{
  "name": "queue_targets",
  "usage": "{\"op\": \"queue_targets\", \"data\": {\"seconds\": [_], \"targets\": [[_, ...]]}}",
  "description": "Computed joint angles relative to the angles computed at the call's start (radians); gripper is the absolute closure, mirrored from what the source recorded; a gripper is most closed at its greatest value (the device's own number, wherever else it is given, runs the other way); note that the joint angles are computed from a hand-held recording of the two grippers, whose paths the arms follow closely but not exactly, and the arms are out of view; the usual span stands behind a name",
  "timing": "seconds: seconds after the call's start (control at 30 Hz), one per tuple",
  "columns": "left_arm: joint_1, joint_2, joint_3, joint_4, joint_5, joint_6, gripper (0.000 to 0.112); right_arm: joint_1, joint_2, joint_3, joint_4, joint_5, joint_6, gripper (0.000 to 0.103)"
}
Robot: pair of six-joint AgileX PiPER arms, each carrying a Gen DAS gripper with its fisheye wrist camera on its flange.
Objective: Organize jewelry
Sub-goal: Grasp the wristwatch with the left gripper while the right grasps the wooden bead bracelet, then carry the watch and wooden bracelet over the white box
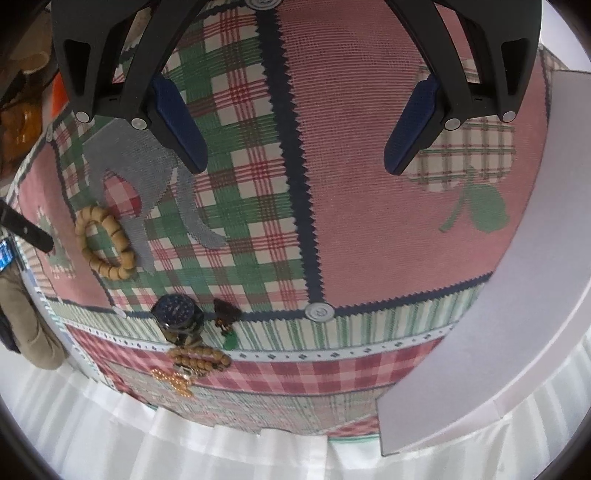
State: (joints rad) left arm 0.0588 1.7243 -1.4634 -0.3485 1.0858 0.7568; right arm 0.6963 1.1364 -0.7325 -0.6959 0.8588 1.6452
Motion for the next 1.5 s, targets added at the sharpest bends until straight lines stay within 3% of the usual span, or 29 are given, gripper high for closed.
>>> {"op": "queue_targets", "data": {"seconds": [0.2, 0.37, 0.57, 0.7, 0.8, 0.83, 0.87, 0.9, 0.93, 1.13, 1.3, 1.4, 1.5], "targets": [[-0.062, 0.014, -0.060, -0.014, 0.026, 0.021, 0.016, 0.097, 0.027, 0.001, -0.040, 0.002, 0.092, 0.037], [-0.171, 0.090, -0.223, -0.043, 0.084, 0.047, 0.016, 0.145, 0.041, -0.002, -0.063, 0.017, 0.138, 0.037], [-0.322, 0.233, -0.363, 0.032, 0.041, -0.067, 0.016, 0.187, 0.038, -0.011, -0.094, 0.045, 0.181, 0.037], [-0.365, 0.280, -0.376, 0.069, 0.001, -0.124, 0.016, 0.213, 0.036, -0.001, -0.094, 0.061, 0.199, 0.037], [-0.361, 0.284, -0.373, 0.077, 0.000, -0.133, 0.028, 0.224, 0.026, 0.021, -0.092, 0.058, 0.219, 0.037], [-0.361, 0.274, -0.355, 0.076, -0.025, -0.131, 0.035, 0.228, 0.025, 0.025, -0.093, 0.059, 0.225, 0.037], [-0.355, 0.268, -0.349, 0.058, -0.031, -0.119, 0.051, 0.229, 0.025, 0.029, -0.092, 0.060, 0.227, 0.037], [-0.348, 0.272, -0.358, 0.033, -0.012, -0.105, 0.060, 0.228, 0.025, 0.031, -0.091, 0.059, 0.226, 0.037], [-0.336, 0.284, -0.384, 0.009, 0.024, -0.106, 0.059, 0.222, 0.024, 0.034, -0.088, 0.055, 0.220, 0.037], [-0.278, 0.241, -0.364, -0.060, 0.060, -0.093, 0.060, 0.230, 0.035, 0.010, -0.093, 0.076, 0.201, 0.037], [-0.198, 0.173, -0.318, -0.088, 0.097, -0.057, 0.060, 0.178, 0.076, -0.037, -0.061, -0.011, 0.066, 0.037], [-0.150, 0.147, -0.287, -0.078, 0.107, -0.052, 0.060, 0.087, 0.169, -0.109, 0.032, -0.115, -0.147, 0.037], [-0.095, 0.123, -0.252, -0.074, 0.118, -0.029, 0.060, 0.033, 0.273, -0.190, 0.095, -0.149, -0.315, 0.037]]}}
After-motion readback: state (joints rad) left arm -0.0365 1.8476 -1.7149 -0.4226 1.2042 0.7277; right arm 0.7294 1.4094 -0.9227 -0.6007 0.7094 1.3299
